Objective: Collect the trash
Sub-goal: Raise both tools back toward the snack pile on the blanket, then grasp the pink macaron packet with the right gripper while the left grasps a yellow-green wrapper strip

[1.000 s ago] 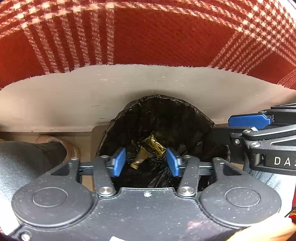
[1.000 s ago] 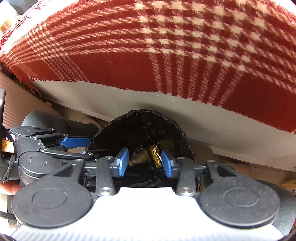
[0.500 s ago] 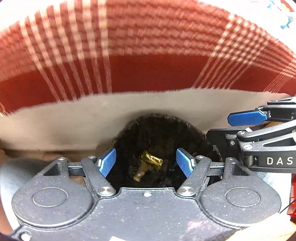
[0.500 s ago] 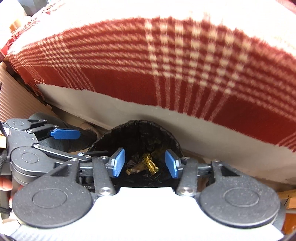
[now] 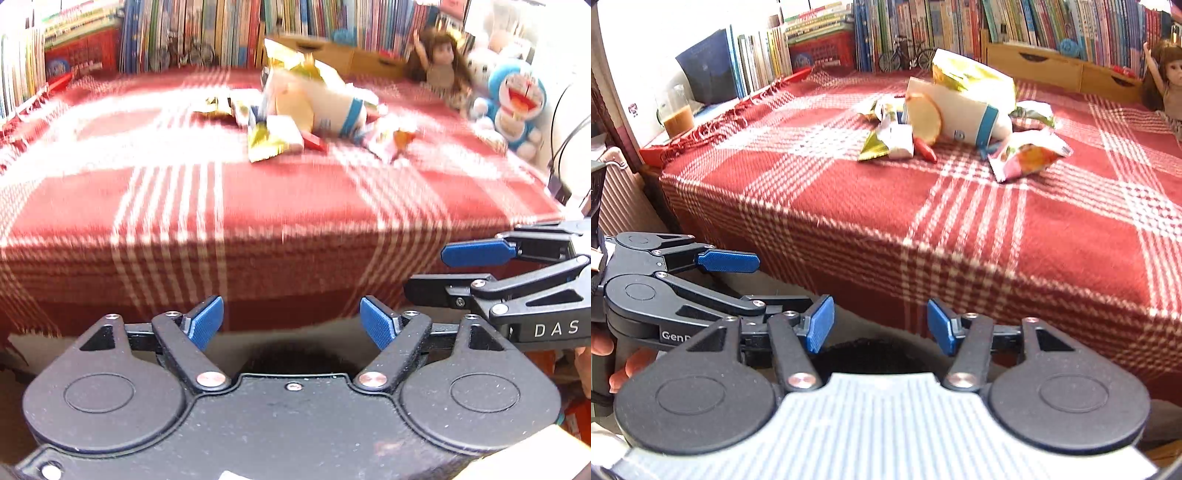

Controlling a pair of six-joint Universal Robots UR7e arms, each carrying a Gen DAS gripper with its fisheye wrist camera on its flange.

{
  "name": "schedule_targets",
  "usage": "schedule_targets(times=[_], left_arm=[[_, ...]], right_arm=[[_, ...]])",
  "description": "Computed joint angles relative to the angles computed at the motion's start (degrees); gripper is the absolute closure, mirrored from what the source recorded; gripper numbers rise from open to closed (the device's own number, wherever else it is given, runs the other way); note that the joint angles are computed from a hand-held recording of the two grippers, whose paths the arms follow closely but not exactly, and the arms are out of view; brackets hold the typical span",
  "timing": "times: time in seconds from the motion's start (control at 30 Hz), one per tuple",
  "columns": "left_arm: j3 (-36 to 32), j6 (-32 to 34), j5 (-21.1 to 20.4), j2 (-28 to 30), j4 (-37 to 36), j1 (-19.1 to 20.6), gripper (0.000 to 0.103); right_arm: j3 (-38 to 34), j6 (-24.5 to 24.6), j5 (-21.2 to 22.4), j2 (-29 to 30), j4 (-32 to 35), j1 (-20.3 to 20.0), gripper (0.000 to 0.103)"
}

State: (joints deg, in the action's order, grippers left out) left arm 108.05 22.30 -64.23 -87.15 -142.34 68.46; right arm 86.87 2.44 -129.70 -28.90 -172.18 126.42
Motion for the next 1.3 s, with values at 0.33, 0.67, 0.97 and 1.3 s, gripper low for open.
schedule_targets(times=[0.33, 0.67, 0.97, 1.3], left_arm=[[-7.7, 1.2, -1.9, 8.7, -10.2, 0.5, 0.018], [-14.6, 1.4, -2.0, 17.8, -15.8, 2.8, 0.031], [-17.8, 1.5, -4.4, 21.8, -15.3, 4.0, 0.055], [-19.2, 2.6, -5.1, 24.0, -17.1, 4.1, 0.065]], right_arm=[[-6.2, -7.0, -8.0, 4.4, -11.6, -1.3, 0.03], [-14.5, -14.4, -14.8, 9.6, -17.7, -4.2, 0.03], [-20.4, -18.5, -13.8, 12.5, -15.1, -6.4, 0.028], [-24.1, -18.0, -12.0, 13.9, -12.7, -7.7, 0.027]])
